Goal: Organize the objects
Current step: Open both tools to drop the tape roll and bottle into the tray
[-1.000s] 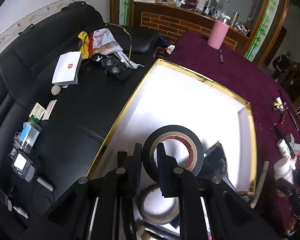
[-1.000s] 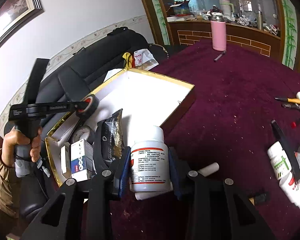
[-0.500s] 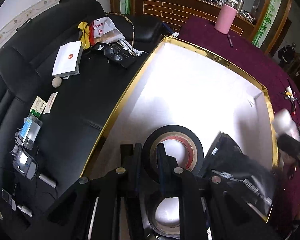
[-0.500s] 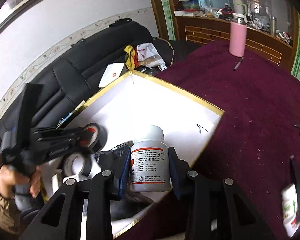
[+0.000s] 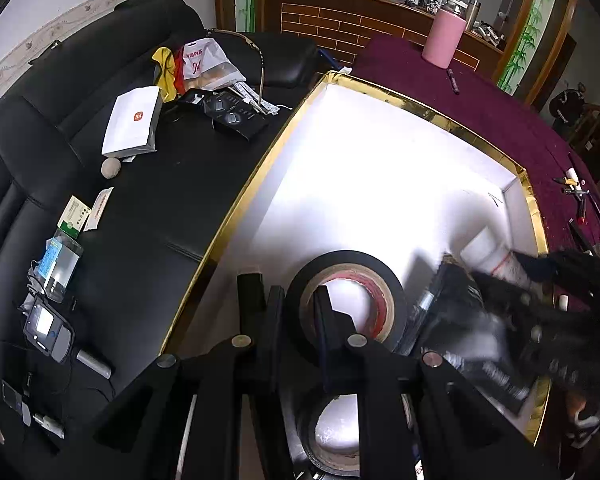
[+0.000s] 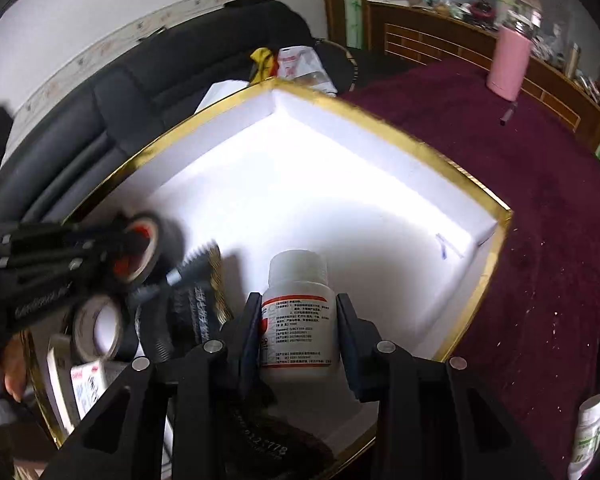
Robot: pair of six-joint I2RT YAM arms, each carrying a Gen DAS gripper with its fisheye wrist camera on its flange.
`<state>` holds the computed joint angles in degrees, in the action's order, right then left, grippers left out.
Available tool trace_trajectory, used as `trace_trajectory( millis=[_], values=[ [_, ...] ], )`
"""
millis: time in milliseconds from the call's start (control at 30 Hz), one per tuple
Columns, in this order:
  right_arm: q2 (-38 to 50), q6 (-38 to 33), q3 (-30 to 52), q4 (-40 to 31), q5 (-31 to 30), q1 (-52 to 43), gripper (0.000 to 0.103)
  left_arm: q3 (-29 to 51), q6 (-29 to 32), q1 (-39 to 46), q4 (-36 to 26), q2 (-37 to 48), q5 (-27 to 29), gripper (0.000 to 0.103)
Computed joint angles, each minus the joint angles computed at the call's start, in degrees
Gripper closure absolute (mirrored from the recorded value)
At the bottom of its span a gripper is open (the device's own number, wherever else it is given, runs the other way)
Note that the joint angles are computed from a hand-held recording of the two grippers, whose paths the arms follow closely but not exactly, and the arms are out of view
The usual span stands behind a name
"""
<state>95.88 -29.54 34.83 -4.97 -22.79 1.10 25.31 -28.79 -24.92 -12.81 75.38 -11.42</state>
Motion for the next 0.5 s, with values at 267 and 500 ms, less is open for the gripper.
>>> trace_trajectory(
  millis=[267, 500],
  values=[
    [-4.9, -0.6, -4.4, -2.5, 1.6, 1.4, 0.064, -0.2, -0.3, -0.5, 0.2, 0.0, -0.7, 0.089],
    [-5.6, -0.1, -4.9, -1.4, -0.3, 0.0, 0.061, -0.8, -0.8, -0.5, 0.5, -0.8, 0.2, 0.087]
  ],
)
